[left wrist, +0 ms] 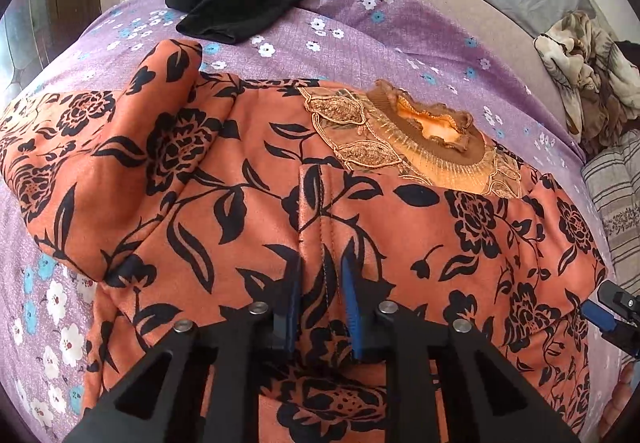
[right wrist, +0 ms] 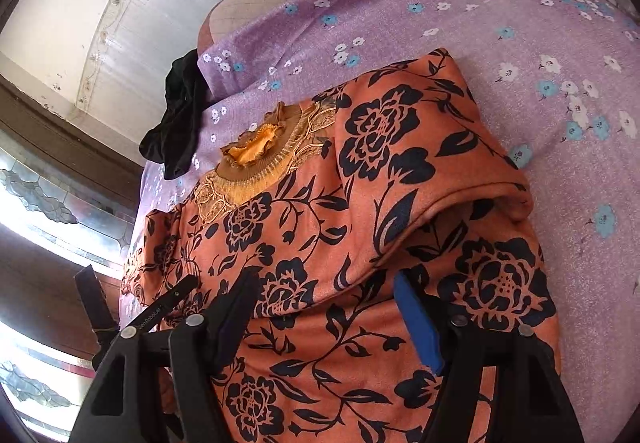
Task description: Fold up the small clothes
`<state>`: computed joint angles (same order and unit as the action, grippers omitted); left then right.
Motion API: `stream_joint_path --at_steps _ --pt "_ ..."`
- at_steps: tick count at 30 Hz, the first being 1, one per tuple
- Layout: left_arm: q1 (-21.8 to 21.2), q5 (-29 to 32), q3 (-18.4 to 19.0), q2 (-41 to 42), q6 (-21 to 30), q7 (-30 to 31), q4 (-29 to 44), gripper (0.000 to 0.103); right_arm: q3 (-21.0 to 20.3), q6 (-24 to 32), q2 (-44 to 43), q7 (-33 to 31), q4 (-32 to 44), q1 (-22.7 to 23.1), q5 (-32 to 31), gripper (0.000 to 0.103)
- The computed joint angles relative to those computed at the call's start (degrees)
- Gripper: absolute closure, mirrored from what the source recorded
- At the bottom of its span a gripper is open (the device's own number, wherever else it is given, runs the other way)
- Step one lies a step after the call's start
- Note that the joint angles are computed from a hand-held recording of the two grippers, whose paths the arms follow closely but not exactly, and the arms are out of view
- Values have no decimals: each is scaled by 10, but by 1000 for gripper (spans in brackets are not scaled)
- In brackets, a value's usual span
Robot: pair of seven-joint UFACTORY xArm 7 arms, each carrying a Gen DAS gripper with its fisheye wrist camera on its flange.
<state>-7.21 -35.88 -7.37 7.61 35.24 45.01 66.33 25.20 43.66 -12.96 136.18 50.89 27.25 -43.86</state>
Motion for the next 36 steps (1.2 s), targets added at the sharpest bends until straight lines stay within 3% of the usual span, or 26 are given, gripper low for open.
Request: stream_joint_path --at_steps 2,4,9,15,22,25,26,28,33,36 --pt "5 -14 0 4 14 5 12 98 1 6 -5 7 -5 0 4 31" --pt "17 -59 -1 -1 35 32 20 98 3 18 -13 14 -10 0 9 31" --pt "17 -149 3 -32 16 124 13 100 19 47 -50 55 -31 -11 -2 31" --pt "10 -150 13 -29 -2 118 15 100 45 58 -110 135 -74 -37 -19 31" --pt "12 -199 16 -36 -85 149 16 100 81 21 -158 187 -105 -92 -72 31" --pt "1 -122 17 -23 -161 94 11 103 91 23 -142 167 -90 -108 -87 31" --pt "2 -92 20 -16 -161 64 15 103 92 34 -136 150 -81 -107 -84 31" --pt "13 -57 23 -3 -131 13 30 103 81 6 -144 144 -88 -105 -101 31" --pt "28 -8 15 11 -44 -26 52 103 69 -101 -177 136 -109 -125 -145 30" --pt "34 -3 12 17 -1 -36 64 96 73 -118 -178 126 -118 -134 -105 30"
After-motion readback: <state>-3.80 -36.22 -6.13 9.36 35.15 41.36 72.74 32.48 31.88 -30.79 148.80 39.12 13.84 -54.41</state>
